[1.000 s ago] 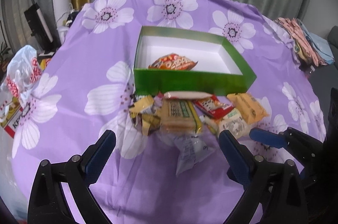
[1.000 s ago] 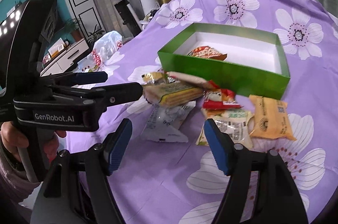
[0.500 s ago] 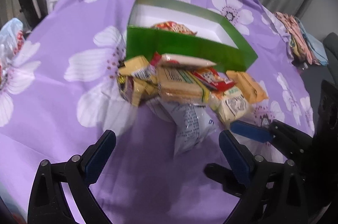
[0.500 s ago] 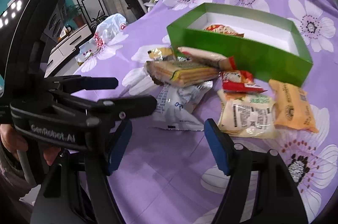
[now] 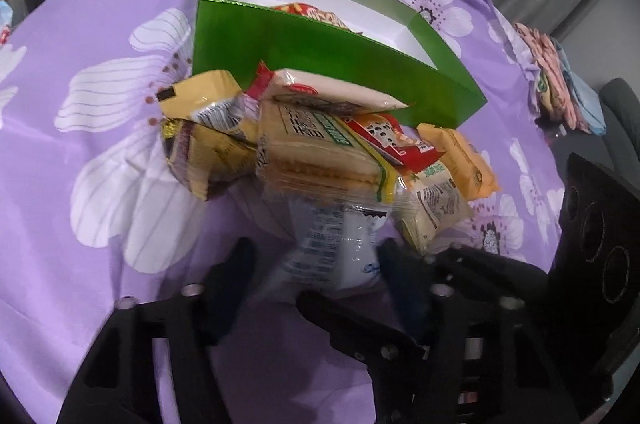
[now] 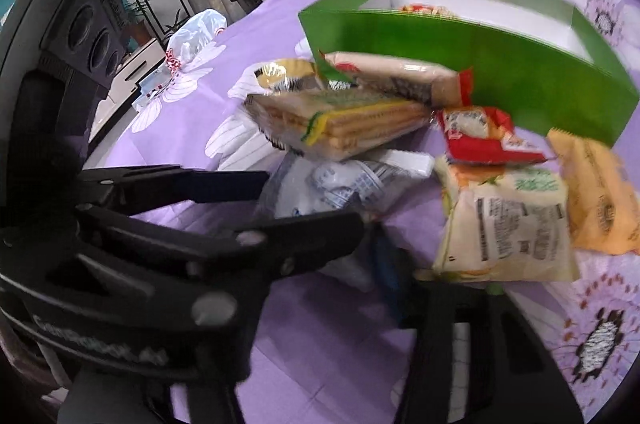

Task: Organize snacks
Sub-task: 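Grasp the white plastic bag with the right tool and lift it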

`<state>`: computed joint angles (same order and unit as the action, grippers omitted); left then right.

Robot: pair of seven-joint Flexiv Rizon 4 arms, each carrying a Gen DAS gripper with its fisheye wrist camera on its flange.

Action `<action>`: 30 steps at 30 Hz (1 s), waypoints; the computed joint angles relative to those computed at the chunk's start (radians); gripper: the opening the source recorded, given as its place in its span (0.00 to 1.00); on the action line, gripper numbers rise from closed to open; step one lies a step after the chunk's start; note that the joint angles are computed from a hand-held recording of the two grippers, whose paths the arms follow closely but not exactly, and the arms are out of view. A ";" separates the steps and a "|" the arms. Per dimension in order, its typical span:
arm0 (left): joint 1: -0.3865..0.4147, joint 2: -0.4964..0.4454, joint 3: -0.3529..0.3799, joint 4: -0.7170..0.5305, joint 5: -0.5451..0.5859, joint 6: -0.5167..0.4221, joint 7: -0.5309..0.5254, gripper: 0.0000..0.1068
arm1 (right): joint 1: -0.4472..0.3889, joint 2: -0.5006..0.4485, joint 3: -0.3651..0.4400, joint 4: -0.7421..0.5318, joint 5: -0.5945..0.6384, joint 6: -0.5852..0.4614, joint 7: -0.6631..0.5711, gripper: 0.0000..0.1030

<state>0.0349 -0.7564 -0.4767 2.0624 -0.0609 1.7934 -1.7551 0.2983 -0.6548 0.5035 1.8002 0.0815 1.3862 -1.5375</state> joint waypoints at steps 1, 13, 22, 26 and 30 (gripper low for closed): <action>-0.006 0.001 0.007 0.000 -0.002 0.003 -0.003 0.54 | -0.001 0.000 0.003 0.001 0.000 0.001 -0.004 0.36; 0.013 0.061 -0.022 0.066 0.034 0.024 -0.019 0.47 | -0.078 0.057 0.109 0.069 0.083 0.048 -0.067 0.30; -0.004 0.110 -0.035 0.115 0.060 0.035 -0.033 0.47 | -0.106 0.116 0.148 0.136 0.124 0.075 -0.091 0.30; -0.029 0.133 -0.021 0.122 0.059 0.036 -0.043 0.47 | -0.112 0.137 0.158 0.161 0.139 0.097 -0.093 0.29; -0.048 0.152 -0.006 0.113 0.062 0.049 -0.046 0.47 | -0.106 0.151 0.149 0.168 0.129 0.128 -0.085 0.30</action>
<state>-0.0134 -0.6042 -0.4823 2.1752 0.0015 1.8427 -1.8006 0.1922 -0.5036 0.6529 1.9686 0.2104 1.5145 -1.6221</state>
